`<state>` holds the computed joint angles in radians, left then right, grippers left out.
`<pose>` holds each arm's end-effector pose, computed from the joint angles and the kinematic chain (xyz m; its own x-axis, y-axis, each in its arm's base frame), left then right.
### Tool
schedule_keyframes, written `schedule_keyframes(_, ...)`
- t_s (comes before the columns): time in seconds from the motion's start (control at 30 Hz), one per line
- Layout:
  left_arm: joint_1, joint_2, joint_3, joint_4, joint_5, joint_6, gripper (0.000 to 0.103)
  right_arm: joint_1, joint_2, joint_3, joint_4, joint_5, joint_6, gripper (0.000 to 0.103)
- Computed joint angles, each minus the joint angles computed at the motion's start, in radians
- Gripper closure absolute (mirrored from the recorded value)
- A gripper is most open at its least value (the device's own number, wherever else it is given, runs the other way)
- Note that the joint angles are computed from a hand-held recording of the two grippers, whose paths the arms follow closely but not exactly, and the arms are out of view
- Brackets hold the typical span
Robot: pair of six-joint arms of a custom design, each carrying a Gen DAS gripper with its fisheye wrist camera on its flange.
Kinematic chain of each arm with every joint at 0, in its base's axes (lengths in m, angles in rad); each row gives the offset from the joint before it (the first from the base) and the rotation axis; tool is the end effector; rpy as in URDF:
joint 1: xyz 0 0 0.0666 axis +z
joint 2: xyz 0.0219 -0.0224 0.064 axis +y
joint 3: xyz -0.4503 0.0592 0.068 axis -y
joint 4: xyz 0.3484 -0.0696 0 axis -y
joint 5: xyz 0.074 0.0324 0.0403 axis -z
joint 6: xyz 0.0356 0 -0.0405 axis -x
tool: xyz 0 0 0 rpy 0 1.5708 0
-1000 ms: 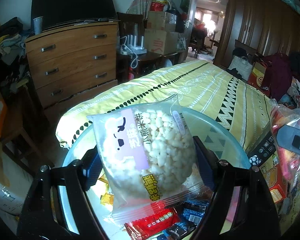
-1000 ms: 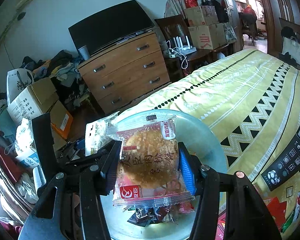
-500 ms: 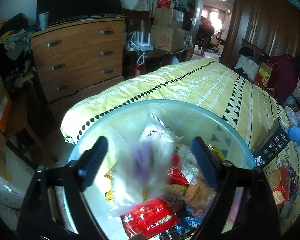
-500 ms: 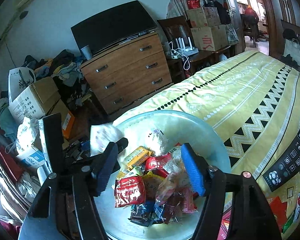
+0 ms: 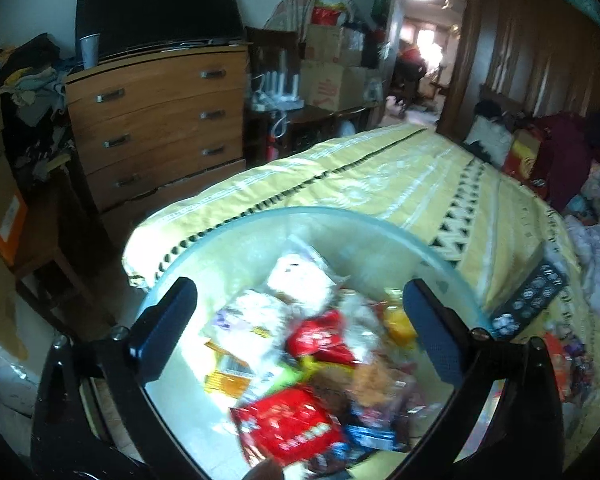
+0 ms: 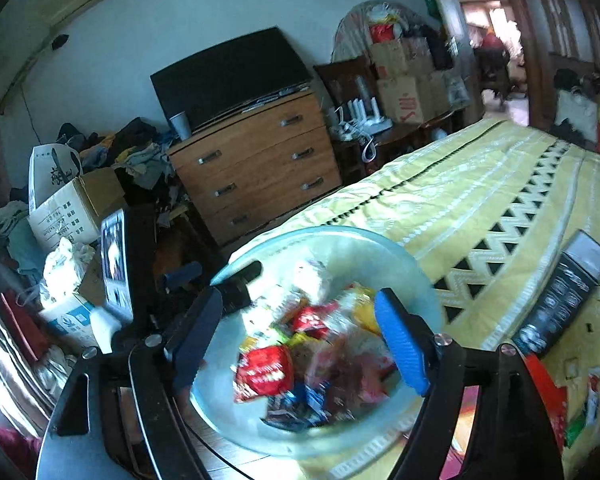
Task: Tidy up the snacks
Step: 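Swing both tools back over the snacks on the bed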
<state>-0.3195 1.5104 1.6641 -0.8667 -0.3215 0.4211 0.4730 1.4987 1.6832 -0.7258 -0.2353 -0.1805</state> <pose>0.4670 -0.1431 0.5669 -0.5958 -0.2114 -0.7748 -0.1890 0.9746 -0.1206 0.4351 0.2315 0.5924 -0.5627 -0.0918 -0.8215 -0.5284 0.8042 0.2720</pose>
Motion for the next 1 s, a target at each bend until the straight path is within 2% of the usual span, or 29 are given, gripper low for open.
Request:
schedule_keyframes(0.07,-0.033,-0.024,-0.021,0.047,0.018,-0.011,0.0,-0.026,-0.076,-0.132,0.045,0.035,-0.004,0.021)
schedule_keyframes(0.17,-0.102,-0.033,-0.02,0.086,0.074,-0.04,0.0,-0.126,-0.19,-0.35,0.061,0.039,-0.067,0.021)
schedule_keyframes(0.3,-0.241,-0.015,0.015,0.122,0.149,-0.121,0.0,-0.359,-0.312,-0.598,0.028,-0.002,-0.135,0.023)
schedule_keyframes(0.43,-0.386,0.014,0.036,0.137,0.227,-0.213,0.0,-0.606,-0.375,-0.724,-0.013,-0.026,-0.106,0.025)
schedule_keyframes(0.5,-0.432,0.041,0.048,0.122,0.272,-0.244,0.0,-0.725,-0.388,-0.759,-0.024,-0.034,-0.079,0.025)
schedule_keyframes(0.57,-0.459,0.085,0.074,0.066,0.306,-0.255,0.0,-0.838,-0.38,-0.786,-0.013,-0.053,-0.049,0.025)
schedule_keyframes(0.67,-0.472,0.139,0.107,-0.01,0.353,-0.24,0.0,-0.992,-0.335,-0.797,0.046,-0.109,-0.031,0.025)
schedule_keyframes(0.8,-0.489,0.163,0.114,-0.048,0.35,-0.243,0.0,-1.151,-0.216,-0.784,0.168,-0.212,-0.086,0.027)
schedule_keyframes(0.9,-0.502,0.173,0.126,-0.073,0.33,-0.241,0.0,-1.162,-0.108,-0.754,0.229,-0.249,-0.184,0.028)
schedule_keyframes(1.0,-0.52,0.178,0.122,-0.083,0.303,-0.228,0.0,-1.101,-0.042,-0.723,0.251,-0.284,-0.208,0.03)
